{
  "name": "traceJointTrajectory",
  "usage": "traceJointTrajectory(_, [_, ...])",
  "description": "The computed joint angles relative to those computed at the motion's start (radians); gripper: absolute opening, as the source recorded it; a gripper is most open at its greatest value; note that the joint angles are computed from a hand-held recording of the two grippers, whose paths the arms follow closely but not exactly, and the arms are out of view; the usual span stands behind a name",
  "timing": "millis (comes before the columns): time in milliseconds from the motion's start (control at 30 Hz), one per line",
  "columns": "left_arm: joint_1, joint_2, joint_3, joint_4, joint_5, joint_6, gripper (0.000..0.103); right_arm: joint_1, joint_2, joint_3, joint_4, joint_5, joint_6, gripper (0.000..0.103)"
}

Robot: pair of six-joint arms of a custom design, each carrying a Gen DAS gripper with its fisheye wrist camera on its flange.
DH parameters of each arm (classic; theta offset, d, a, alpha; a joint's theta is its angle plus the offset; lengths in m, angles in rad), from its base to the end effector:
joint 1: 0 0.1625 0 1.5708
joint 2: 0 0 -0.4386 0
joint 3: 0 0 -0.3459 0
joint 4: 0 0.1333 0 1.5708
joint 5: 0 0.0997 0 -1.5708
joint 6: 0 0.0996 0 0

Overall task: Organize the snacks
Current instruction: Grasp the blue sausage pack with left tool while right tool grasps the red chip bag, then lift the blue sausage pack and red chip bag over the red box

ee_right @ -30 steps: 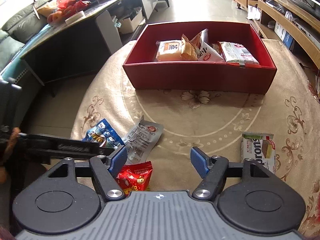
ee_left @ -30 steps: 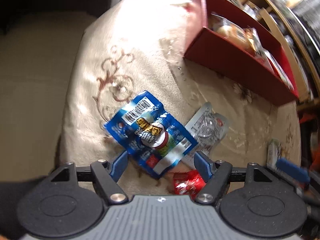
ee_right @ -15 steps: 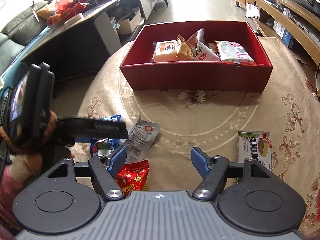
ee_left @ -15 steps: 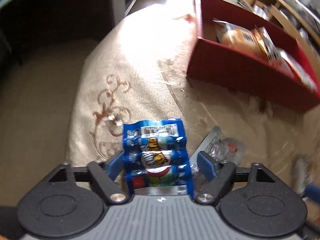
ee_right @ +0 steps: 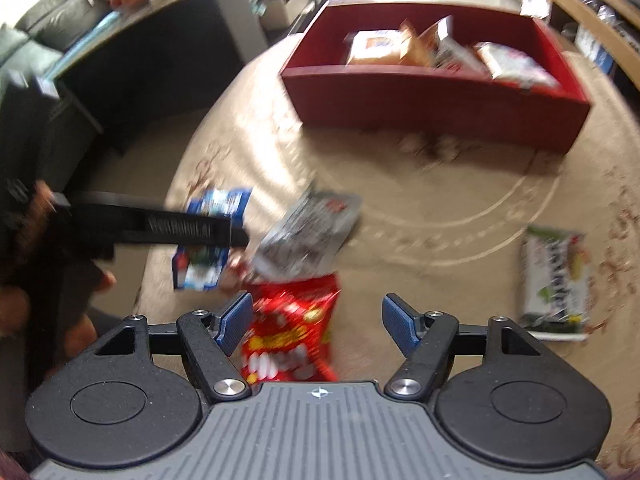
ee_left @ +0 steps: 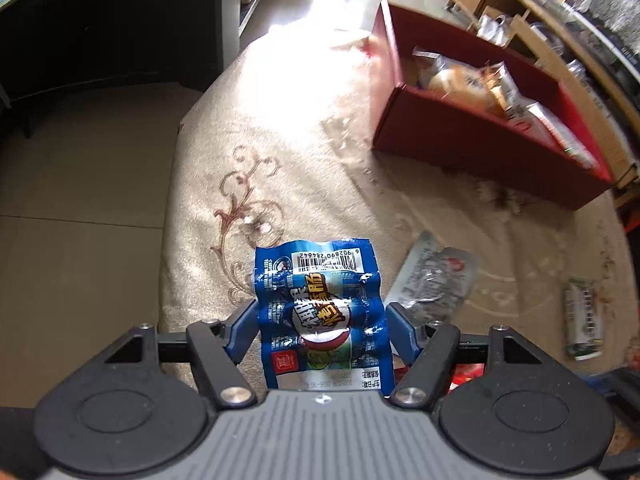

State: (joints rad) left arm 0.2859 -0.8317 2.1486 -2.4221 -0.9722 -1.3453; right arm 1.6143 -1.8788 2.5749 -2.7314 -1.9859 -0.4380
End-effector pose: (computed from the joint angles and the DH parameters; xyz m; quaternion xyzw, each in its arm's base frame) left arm -0.3634 -0.3043 0.0336 0.0399 0.9314 -0.2218 0.2858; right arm 0.1045 -0.2581 0.3218 0.1810 -0.9361 0.1816 0.2408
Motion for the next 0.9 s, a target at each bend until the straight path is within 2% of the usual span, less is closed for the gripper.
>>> traceJointTrajectory(200, [-0.009,-0.035,0.032,-0.050,-0.016,0.027,0.063,0.049,0.093,0.053,-0.068,-0.064,-0.003,0.080])
traceJointTrajectory(367, [-0.001,-0.025,0.038,-0.089,-0.035,0.055,0.063,0.085,0.218,0.116,-0.265,-0.159,-0.087,0.084])
traceJointTrajectory(433, [0.000,-0.021,0.038,-0.102,-0.041,0.066,0.063,0.090,0.238,0.134,-0.337,-0.165,-0.109,0.078])
traceJointTrajectory(500, [0.002,-0.017,0.034,-0.106,-0.041,0.076,0.063,0.094,0.244,0.141,-0.379,-0.176,-0.129,0.064])
traceJointTrajectory(600, [-0.001,-0.016,0.031,-0.110,-0.045,0.092,0.063,0.069,0.189,0.122,-0.313,-0.151,-0.109,0.060])
traceJointTrajectory(900, [-0.011,-0.007,0.023,-0.131,-0.049,0.134,0.063,0.050,0.088,0.107,-0.251,-0.163,-0.066,0.058])
